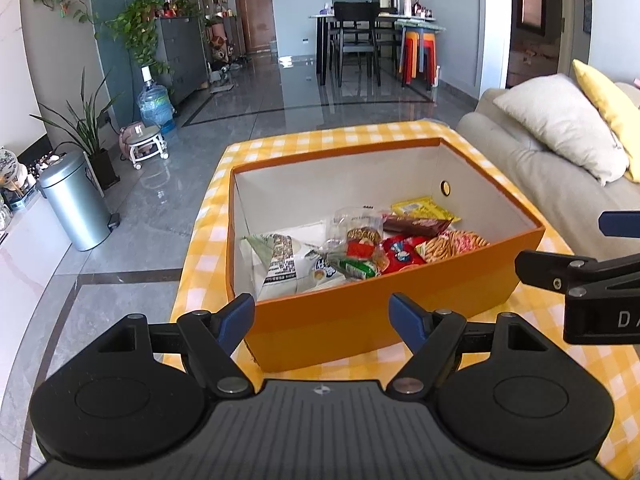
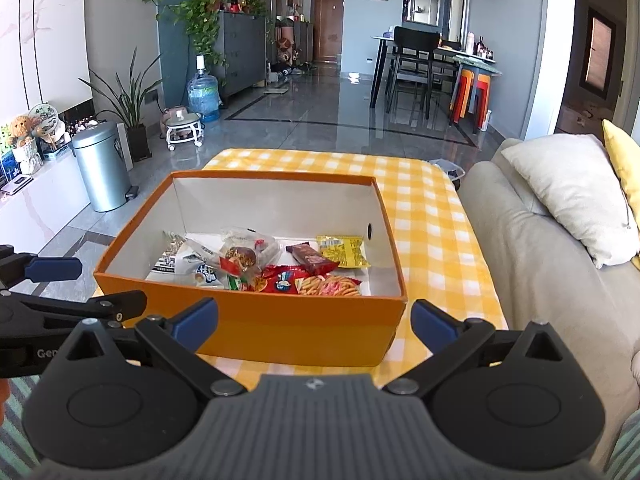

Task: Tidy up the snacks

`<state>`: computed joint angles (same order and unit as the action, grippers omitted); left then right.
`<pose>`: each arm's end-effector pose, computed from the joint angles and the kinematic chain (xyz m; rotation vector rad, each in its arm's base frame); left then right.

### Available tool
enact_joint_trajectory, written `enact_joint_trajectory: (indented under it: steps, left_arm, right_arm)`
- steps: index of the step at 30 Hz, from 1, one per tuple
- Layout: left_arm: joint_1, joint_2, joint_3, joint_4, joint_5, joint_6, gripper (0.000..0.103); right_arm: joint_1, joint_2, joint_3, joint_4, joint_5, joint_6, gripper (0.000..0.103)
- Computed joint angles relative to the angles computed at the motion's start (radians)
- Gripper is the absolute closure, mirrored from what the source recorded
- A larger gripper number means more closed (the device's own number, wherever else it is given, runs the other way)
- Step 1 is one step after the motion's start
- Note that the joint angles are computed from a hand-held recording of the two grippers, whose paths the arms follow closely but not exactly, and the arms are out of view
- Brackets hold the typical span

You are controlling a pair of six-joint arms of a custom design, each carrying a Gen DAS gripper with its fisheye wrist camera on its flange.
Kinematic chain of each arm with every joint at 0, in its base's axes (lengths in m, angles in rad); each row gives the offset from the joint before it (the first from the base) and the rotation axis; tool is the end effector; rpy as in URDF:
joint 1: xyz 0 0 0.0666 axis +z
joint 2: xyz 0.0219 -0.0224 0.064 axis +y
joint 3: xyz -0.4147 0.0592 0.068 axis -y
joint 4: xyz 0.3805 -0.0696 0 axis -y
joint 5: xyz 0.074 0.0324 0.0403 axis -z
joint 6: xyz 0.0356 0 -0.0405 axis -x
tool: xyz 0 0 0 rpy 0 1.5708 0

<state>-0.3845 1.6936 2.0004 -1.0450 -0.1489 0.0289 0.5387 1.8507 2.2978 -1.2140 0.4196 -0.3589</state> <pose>0.5428 -0.2144 0.5751 0.3319 2.2752 -0.0408 0.5411 0.3060 0.6008 0.0008 2.2572 -0.0166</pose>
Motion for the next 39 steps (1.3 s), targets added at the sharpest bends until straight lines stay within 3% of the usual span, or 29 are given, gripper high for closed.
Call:
enact_joint_trajectory:
  steps: [20, 39]
  left_arm:
    - [0.003, 0.015, 0.041, -0.062, 0.003, 0.021, 0.014]
    - [0.003, 0.017, 0.048, -0.072, -0.005, 0.025, 0.014]
  right_arm:
    - [-0.006, 0.014, 0.015, 0.001, -0.03, -0.012, 0.004]
    - [-0.005, 0.012, 0.01, 0.003, -0.029, -0.012, 0.004]
